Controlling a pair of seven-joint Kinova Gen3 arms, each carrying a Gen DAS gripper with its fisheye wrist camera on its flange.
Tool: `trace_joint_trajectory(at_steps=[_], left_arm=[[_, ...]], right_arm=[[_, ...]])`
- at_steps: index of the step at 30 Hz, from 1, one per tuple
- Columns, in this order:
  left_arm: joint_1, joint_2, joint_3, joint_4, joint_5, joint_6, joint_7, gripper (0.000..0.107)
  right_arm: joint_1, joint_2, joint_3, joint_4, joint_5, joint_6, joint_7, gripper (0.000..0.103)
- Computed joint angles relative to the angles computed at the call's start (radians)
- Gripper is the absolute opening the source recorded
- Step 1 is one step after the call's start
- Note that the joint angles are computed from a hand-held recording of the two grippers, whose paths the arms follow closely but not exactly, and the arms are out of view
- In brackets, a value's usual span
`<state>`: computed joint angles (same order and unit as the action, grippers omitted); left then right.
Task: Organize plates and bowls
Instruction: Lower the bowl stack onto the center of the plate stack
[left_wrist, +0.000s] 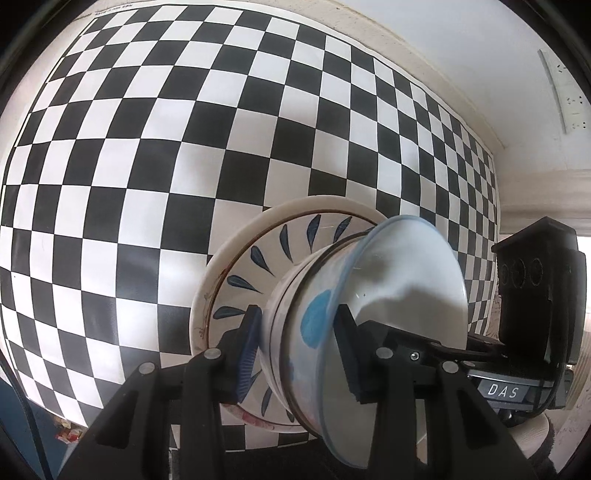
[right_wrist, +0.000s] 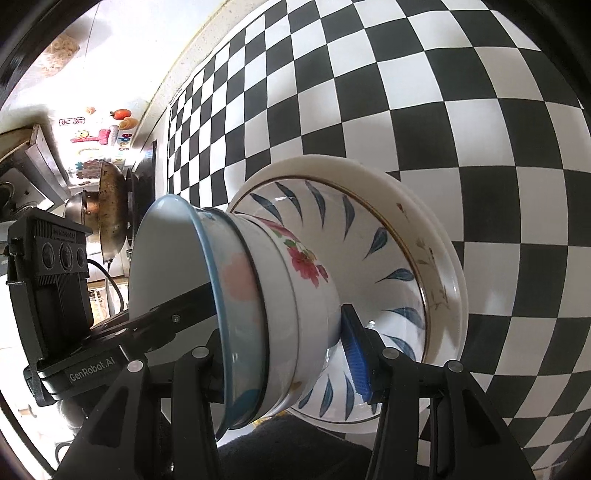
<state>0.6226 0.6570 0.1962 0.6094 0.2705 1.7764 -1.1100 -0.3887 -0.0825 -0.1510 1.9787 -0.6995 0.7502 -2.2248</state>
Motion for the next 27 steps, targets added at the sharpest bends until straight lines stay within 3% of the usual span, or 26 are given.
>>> trace_joint_trajectory(at_steps=[27], left_arm=[[0.007,-0.009,0.001,0.014,0.001,0.012,0.017,0.039]], right_arm=[[0.011,0.006,0.003,-0.004,-0.008,0.043,0.004,0.051]])
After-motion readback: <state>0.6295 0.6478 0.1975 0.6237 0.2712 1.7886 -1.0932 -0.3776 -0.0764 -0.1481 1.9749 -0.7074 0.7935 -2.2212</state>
